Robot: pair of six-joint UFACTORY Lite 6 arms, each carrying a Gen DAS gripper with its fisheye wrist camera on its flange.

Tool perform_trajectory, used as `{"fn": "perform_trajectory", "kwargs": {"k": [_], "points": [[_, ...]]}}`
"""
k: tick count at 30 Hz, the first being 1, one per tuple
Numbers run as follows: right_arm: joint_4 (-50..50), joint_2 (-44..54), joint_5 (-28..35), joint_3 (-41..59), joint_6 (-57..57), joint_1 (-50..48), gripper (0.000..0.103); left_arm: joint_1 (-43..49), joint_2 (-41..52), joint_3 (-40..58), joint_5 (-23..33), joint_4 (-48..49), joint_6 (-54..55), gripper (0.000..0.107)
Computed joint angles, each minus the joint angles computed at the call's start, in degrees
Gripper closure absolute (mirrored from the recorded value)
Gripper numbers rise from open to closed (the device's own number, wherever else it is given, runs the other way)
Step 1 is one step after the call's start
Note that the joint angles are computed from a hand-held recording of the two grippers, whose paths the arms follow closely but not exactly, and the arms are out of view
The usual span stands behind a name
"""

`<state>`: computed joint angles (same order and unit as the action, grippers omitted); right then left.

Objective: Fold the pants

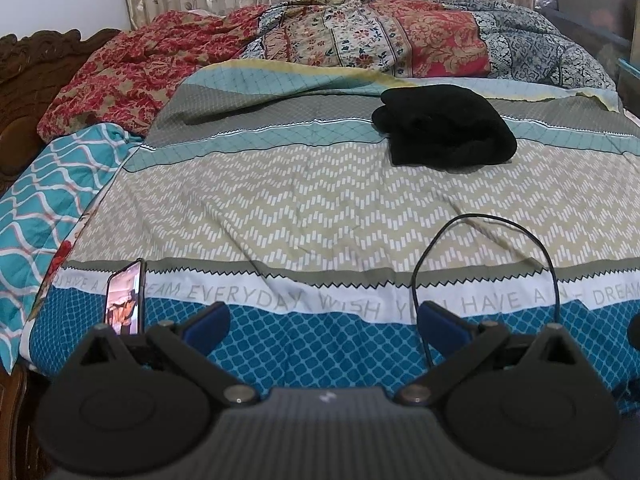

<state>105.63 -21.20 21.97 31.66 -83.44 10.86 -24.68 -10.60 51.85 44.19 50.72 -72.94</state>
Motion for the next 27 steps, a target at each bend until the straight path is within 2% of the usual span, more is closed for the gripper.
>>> {"fn": "perform_trajectory", "kwargs": {"k": [3,8,11,15,23,27], "points": [[0.11,-0.25,0.01,-0.09,-0.27,-0.35,0.033,0.22,0.18,0.19,-0.03,-0.11,0.17,0.004],[8.67,-2.21,-2.70,-1.30,-7.92,0.85,0.033,-0.30,0.12,0.08,1.38,3.63,-1.62,0.004],[14.13,-2.90,-3.46,-2.00,-12.46,1.47,0.033,-1.77,0.36,0.50,3.90,7.84,-3.94,0.004],[14.60,-2.47,-2.22,-2.13,-12.96,0.58,0.033,-3.30,0.86,0.96,7.22,13.10,-6.42,0.004],[15.11,-2.58,-1.60,-2.80,-13.41,0.09,0.032,-0.91,1.48,2.20,5.44,11.30,-3.80,0.004],[19.51,-3.33,-2.66,-3.72,-17.64,-0.14,0.031,-2.05,1.69,2.15,6.12,10.91,-3.66,0.004]]}}
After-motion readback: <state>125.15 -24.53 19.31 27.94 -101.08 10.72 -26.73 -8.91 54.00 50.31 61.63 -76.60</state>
